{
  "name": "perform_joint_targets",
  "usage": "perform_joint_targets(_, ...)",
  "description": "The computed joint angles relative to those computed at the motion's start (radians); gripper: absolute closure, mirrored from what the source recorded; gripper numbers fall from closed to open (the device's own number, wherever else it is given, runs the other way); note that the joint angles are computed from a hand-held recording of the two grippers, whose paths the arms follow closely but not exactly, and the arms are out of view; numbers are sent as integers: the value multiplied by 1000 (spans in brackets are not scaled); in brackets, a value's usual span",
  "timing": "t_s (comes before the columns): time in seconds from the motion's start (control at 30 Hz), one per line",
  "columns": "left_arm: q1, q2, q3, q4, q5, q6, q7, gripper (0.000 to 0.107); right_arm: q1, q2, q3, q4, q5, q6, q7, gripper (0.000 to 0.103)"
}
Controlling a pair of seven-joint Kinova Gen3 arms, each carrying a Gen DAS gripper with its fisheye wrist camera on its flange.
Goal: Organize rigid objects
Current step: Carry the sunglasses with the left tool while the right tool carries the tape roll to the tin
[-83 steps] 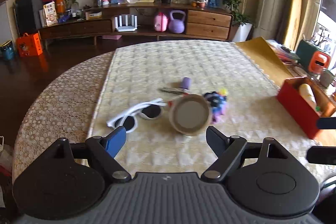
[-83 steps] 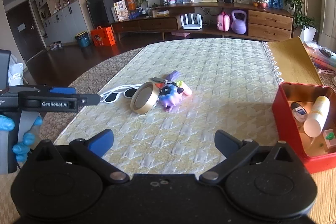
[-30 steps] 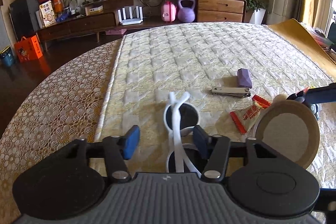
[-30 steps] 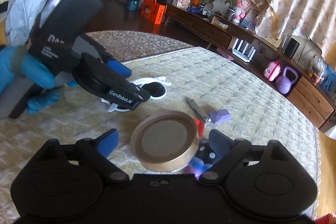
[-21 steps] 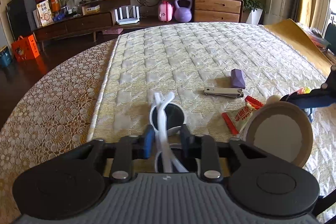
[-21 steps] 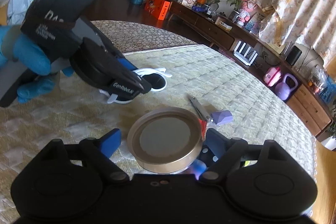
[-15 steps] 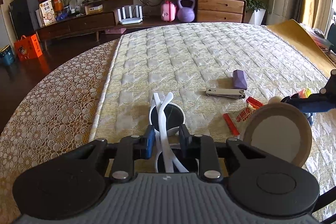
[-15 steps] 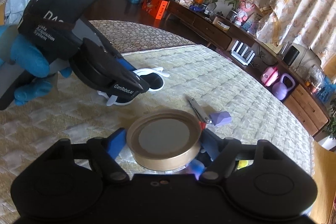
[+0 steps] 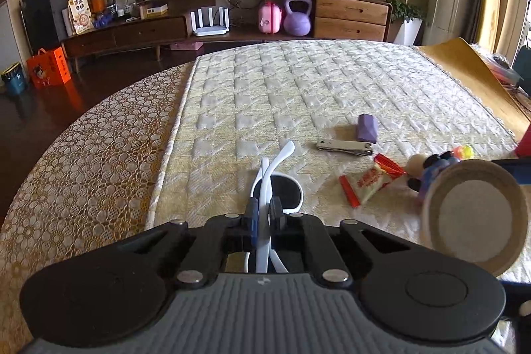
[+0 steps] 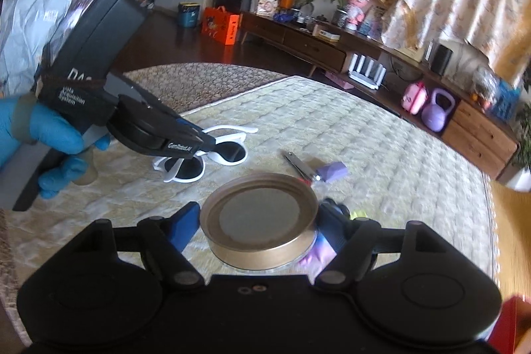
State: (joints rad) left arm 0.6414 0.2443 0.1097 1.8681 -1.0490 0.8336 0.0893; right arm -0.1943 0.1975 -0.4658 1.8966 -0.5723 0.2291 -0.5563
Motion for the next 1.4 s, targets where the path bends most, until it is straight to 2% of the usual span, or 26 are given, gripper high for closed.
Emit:
perform_joint_targets(0.1, 10, -17, 14, -4, 24, 18, -7, 101, 56, -37, -19, 20, -79, 36, 51, 26)
perform_joint_targets(0.3, 35, -52, 55, -22, 79, 63, -27, 101, 63, -123, 61, 67, -193, 103, 110, 26)
perform_joint_targets(0.53, 63, -81, 96, -51, 135, 97, -42, 101, 53, -219, 190, 134, -299, 183, 201, 26)
perform_joint_targets(0.83, 125, -71, 131, -145, 135, 154, -64, 101, -4, -307, 368, 195, -336, 222, 255, 26)
perform_joint_targets(1.1, 191, -17, 120, -285, 133, 187, -136, 101, -54, -357, 539, 231, -389, 258, 338, 26)
perform_joint_targets(1.4, 271, 105, 57, -494, 140, 161, -256, 101, 10, -350, 633, 231, -455, 297, 428, 26)
